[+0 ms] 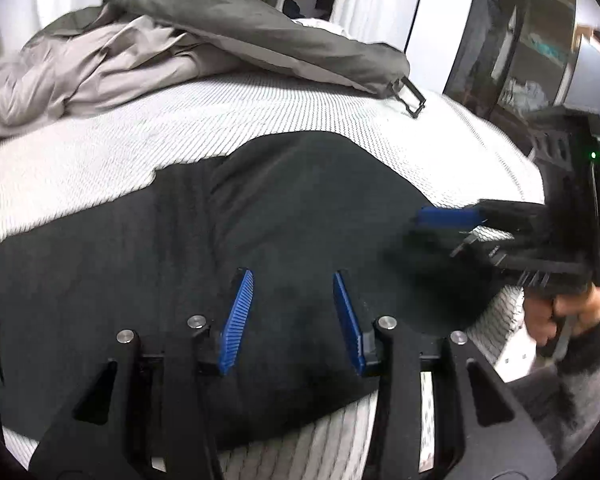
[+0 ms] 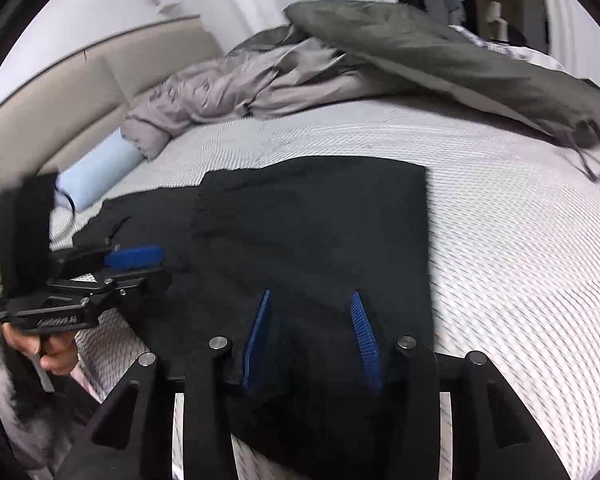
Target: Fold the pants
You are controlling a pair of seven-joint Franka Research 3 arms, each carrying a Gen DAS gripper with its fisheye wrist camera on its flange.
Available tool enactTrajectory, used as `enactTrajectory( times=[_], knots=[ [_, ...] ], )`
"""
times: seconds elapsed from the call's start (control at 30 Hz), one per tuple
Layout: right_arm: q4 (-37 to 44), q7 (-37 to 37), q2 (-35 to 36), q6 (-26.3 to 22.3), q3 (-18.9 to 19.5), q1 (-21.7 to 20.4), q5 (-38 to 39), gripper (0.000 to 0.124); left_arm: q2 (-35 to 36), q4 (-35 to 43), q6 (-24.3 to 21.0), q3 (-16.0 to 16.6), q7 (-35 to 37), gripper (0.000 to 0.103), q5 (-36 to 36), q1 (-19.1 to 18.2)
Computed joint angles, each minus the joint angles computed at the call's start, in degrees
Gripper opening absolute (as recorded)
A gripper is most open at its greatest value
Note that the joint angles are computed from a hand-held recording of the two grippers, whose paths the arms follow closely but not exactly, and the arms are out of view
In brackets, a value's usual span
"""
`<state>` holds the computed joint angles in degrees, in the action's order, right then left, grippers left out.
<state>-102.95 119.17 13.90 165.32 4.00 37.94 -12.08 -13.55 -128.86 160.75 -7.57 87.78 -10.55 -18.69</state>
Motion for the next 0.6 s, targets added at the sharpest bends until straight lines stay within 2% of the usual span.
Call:
enactTrajectory(
  times=[0.07,0.13,0.17,0.27,0.33,0.4,0.5,0.57,0.6],
  knots=[
    [6.9,-2.2,5.0,-3.7,1.2,-0.4,2.4,0.042,4.9,5.7,-2.6,-0.1,1.0,0.038,-0.1,0.1],
    [13.6,-2.4,9.3,-9.6,0.1,1.1,2.2,0.042,8.4,8.8,-5.1,-1.1,0.2,0.038,2.1,1.8],
    [16.0,-2.5,10.9,-12.5,-0.5,1.7,1.7,0.042,9.1,8.6,-4.8,-2.1,0.0,0.037,2.0,3.2],
    [16.3,-1.4,10.6,-17.1,-3.4,4.1,-3.8,0.041,8.9,6.8,-3.4,-1.0,8.7,0.035,-7.5,3.1],
    [14.8,3.9,8.6,-19.3,-5.7,5.2,-8.0,0.041,7.5,6.2,-4.3,-0.7,12.4,0.035,-11.3,3.4],
    [13.0,3.8,7.0,-19.5,-4.3,3.3,-7.8,0.040,7.0,5.9,-4.8,-1.0,12.3,0.035,-10.7,4.0],
    [15.2,3.8,7.5,-21.5,-3.3,3.7,-11.7,0.041,6.3,7.2,-6.4,-1.4,10.5,0.035,-8.0,4.4],
    [14.4,2.8,7.3,-16.2,-1.3,1.8,-8.6,0.041,5.6,7.6,-4.0,-1.5,10.5,0.035,-8.8,4.1],
    [15.6,2.8,8.2,-14.7,-1.0,1.5,-7.4,0.041,6.3,8.3,-3.0,-1.8,8.3,0.035,-7.1,4.5]
  ],
)
